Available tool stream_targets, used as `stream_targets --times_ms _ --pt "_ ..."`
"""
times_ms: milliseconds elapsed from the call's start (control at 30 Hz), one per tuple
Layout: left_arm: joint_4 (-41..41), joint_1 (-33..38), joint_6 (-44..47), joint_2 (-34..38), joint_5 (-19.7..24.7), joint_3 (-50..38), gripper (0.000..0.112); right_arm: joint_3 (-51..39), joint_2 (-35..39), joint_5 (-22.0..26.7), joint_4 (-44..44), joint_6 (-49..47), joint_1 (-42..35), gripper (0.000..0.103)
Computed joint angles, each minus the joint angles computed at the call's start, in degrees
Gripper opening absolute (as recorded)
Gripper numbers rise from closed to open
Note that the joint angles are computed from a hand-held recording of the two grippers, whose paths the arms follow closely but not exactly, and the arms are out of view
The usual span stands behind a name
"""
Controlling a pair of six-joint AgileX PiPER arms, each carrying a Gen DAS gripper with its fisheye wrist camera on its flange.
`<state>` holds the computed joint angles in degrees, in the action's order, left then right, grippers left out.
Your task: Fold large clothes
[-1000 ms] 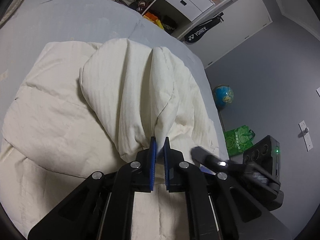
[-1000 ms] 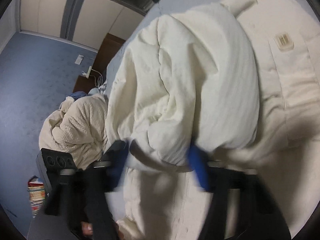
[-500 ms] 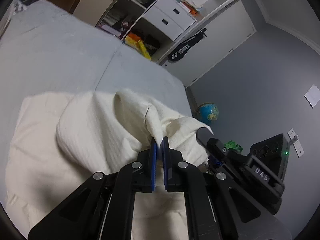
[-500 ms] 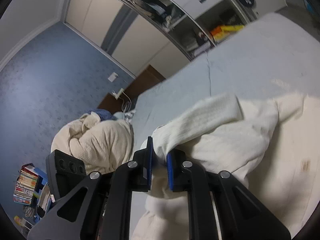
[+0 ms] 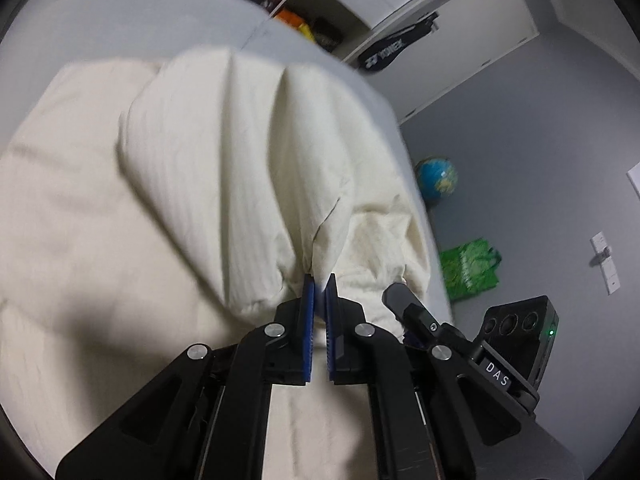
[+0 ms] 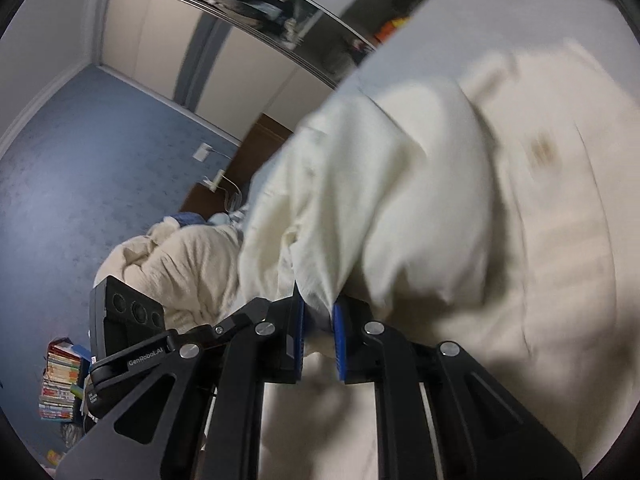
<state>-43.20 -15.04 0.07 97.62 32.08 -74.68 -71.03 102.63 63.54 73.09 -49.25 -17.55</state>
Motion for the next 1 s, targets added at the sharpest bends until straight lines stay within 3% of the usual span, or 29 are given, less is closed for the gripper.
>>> stream_targets --times_ms 200,300,533,733,800,1000 --pt "-2.2 0.5 2.7 0.6 -1.3 4.8 0.005 7.1 -1.2 -3.2 -1.1 -1.7 0.0 0.010" --pt "-5.1 1.5 5.2 1.7 -1.1 5.3 0.006 7.7 -0.8 -4.4 -2.6 -1.1 0.2 0.010" --pt "-1.7 1.8 2.9 5.0 0.3 1.9 0.008 6.5 -0.3 -7.4 -6.5 2.2 2.2 0.010" --pt "-1.5 2.2 2.2 4.2 0.8 1.9 0.008 7.0 -4.2 -3.8 -5.0 1.7 0.2 0.018" --pt "-3.1 2.8 3.3 3.8 0.9 2.5 0.008 7.5 -5.0 -2.5 -2.7 2.9 -2.7 0.029" --pt "-5.5 4.2 3.9 1.6 3.4 3.4 0.011 4.6 0.2 2.3 -2.4 11.7 -7.0 0.034"
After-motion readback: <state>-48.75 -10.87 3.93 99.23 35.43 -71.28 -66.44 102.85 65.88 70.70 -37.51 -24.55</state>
